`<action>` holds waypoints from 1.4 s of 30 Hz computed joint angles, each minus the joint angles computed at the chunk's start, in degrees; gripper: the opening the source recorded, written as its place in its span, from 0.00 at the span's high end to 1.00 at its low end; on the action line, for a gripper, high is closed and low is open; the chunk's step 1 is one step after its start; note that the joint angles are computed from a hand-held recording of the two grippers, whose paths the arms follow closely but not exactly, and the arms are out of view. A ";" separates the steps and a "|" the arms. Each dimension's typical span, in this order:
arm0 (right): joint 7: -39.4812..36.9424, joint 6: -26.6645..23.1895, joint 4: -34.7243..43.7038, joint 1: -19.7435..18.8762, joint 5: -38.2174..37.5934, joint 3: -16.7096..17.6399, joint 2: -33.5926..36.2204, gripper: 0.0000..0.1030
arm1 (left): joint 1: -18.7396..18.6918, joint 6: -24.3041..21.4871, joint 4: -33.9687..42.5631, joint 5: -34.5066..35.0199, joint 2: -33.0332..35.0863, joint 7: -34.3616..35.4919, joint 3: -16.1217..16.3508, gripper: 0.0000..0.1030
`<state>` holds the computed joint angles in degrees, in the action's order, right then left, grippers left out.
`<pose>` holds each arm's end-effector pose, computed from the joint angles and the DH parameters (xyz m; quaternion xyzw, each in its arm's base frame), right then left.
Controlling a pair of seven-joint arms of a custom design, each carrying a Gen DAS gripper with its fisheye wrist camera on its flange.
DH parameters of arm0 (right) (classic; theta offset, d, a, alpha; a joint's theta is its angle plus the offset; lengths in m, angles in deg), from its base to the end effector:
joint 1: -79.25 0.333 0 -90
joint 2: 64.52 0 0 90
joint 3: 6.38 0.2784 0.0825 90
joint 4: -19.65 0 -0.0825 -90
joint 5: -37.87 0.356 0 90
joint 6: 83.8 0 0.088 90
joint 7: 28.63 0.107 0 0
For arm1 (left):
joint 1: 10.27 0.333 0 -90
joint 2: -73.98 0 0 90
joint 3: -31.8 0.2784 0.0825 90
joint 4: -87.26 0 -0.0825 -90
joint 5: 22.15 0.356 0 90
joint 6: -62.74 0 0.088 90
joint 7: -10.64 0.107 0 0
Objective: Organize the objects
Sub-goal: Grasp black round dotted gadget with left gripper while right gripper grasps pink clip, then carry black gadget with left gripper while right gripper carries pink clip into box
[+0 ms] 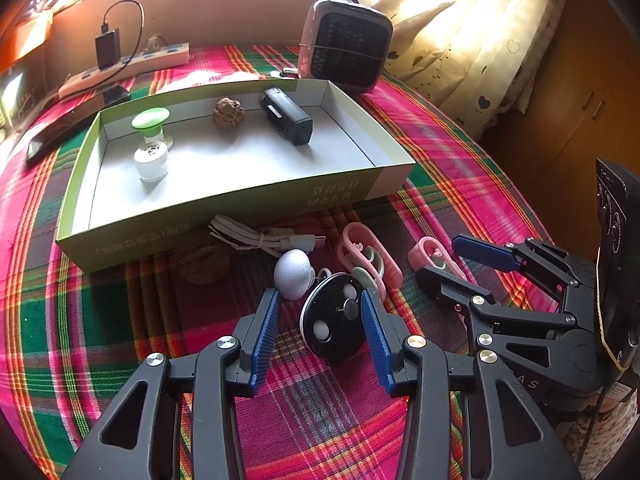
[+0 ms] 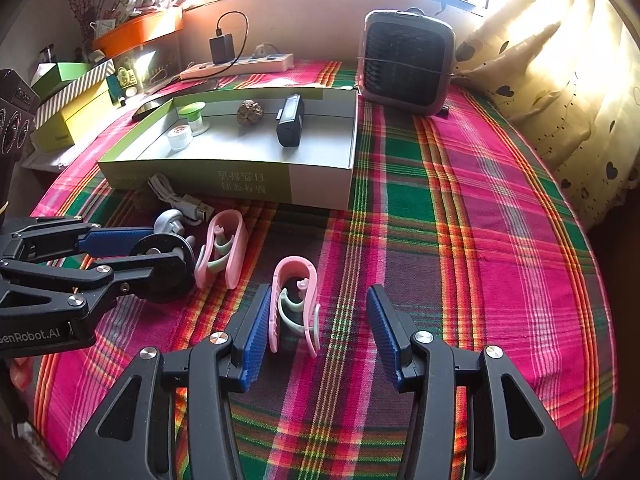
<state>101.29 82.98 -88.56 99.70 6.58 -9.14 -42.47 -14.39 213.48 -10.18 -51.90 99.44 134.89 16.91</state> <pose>0.5940 0.2255 0.3522 -0.7033 0.6270 -0.2264 0.2467 0.6374 -0.1846 0.3757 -0.4903 0.8096 -0.3194 0.0464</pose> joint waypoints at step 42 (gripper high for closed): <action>0.20 2.30 -1.53 0.42 -0.24 -0.55 -1.00 0.76 | 1.07 0.51 -2.09 -3.07 -1.78 2.06 -0.33 0.76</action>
